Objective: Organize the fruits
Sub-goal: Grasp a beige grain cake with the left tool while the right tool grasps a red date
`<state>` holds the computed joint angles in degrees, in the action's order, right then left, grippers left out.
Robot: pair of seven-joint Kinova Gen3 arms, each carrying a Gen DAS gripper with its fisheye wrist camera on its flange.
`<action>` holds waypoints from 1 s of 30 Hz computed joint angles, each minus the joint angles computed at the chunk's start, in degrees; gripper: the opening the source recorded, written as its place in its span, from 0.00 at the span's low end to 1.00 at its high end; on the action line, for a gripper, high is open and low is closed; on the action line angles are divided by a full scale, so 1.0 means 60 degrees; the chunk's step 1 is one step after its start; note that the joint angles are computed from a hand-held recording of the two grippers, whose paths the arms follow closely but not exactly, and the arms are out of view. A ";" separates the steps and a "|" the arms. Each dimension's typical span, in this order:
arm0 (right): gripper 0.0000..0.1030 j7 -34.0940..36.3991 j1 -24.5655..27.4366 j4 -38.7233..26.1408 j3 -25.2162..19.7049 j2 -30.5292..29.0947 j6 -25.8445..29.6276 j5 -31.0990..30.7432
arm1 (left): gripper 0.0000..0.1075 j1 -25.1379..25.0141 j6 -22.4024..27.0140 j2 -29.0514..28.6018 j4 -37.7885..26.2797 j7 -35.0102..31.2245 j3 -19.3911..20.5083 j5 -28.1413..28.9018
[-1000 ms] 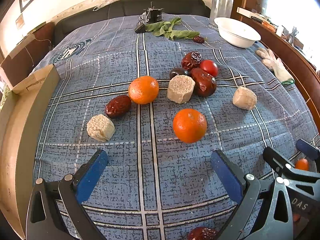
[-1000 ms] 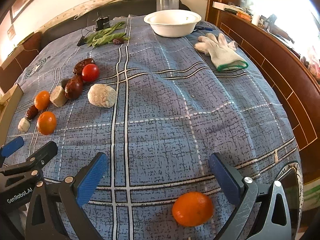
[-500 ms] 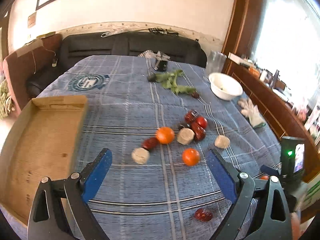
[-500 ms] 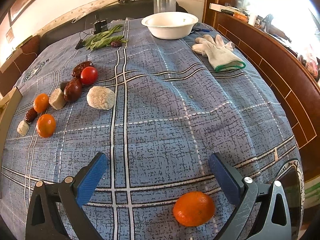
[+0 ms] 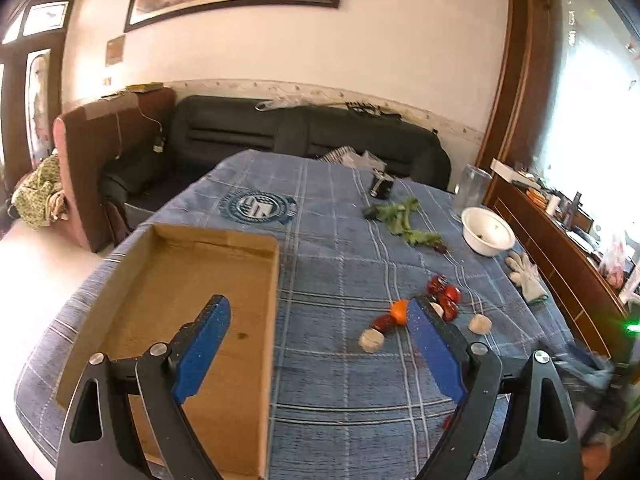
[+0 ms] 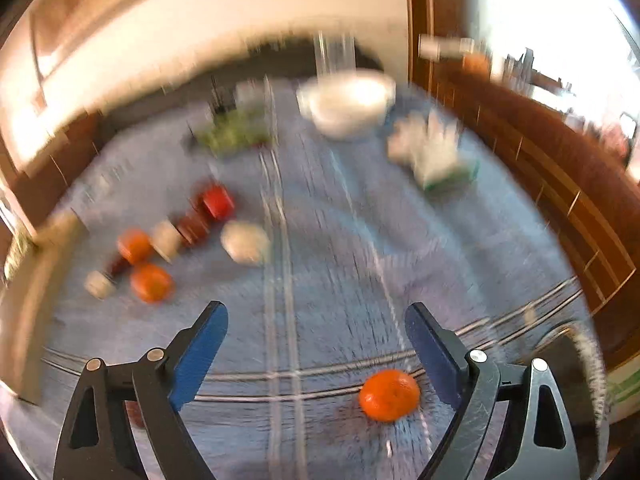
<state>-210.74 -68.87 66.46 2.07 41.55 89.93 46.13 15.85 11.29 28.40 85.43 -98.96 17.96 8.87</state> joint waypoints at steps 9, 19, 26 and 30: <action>0.95 0.0372 0.0805 0.0107 -0.1469 -0.0271 -0.1648 0.1021 | 0.83 -0.0536 0.1246 0.0833 -0.0678 -0.0856 0.0668 0.0642; 0.72 0.2301 0.0703 -0.0050 -0.0149 0.0196 -0.4122 -0.0893 | 0.46 0.0300 0.3228 0.1775 -0.2246 -0.1091 -0.0058 0.0639; 0.59 0.3057 0.0892 0.0061 -0.0032 0.0237 -0.4911 -0.1458 | 0.46 0.1376 0.4080 0.2530 -0.3574 -0.0827 -0.0854 0.0223; 0.58 0.3216 0.0825 0.0146 0.0108 0.0231 -0.5236 -0.1537 | 0.46 0.1691 0.4580 0.3055 -0.4447 -0.0742 -0.0999 -0.0025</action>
<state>-191.44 -63.92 67.33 2.71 42.93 58.52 36.91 26.00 38.77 46.73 58.75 -103.42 11.96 8.72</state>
